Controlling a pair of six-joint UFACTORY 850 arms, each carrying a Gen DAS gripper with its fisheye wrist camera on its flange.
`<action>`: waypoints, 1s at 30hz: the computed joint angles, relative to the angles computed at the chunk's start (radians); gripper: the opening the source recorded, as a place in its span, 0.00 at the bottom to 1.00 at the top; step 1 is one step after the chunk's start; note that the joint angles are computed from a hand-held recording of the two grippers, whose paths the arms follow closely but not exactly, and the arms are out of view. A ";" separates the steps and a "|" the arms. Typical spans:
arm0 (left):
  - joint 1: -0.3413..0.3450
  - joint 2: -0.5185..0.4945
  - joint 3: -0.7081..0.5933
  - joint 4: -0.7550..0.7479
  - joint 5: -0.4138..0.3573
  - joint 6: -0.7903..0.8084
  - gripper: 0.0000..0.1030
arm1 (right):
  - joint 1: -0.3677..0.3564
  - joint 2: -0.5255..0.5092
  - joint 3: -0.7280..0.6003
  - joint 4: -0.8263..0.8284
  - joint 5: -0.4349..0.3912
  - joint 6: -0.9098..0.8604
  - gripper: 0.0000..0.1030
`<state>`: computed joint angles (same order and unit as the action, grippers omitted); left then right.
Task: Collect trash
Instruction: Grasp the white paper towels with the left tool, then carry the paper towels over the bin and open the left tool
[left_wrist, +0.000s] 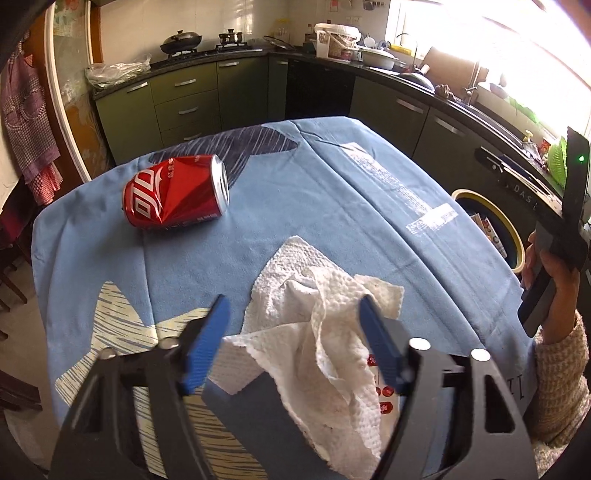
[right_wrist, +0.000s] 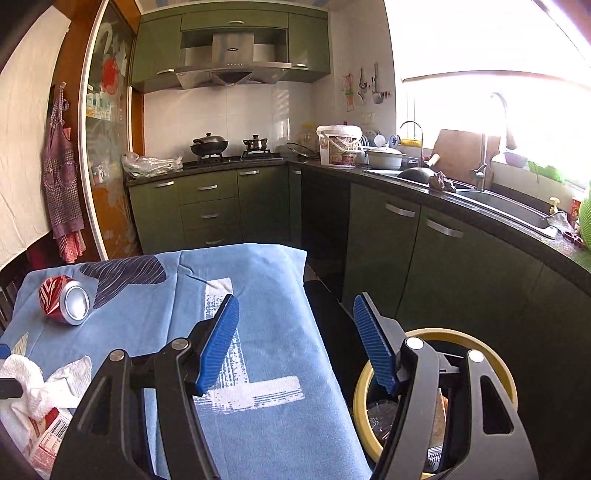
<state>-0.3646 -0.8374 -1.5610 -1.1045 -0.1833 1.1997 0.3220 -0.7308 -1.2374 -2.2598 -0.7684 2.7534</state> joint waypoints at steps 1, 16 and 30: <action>0.004 -0.011 -0.015 0.047 -0.028 -0.054 0.37 | 0.000 -0.001 0.000 0.001 -0.002 0.001 0.63; 0.005 0.084 0.013 -0.207 -0.073 0.209 0.01 | 0.000 0.027 0.045 -0.013 -0.081 0.065 0.64; -0.127 0.057 -0.228 -0.124 -0.171 0.163 0.01 | -0.041 0.210 0.296 0.019 -0.281 0.259 0.65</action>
<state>-0.4912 -0.7806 -1.7893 -1.2288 -0.3545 1.3625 0.2815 -0.5211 -0.9418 -2.2405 -1.0495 3.0121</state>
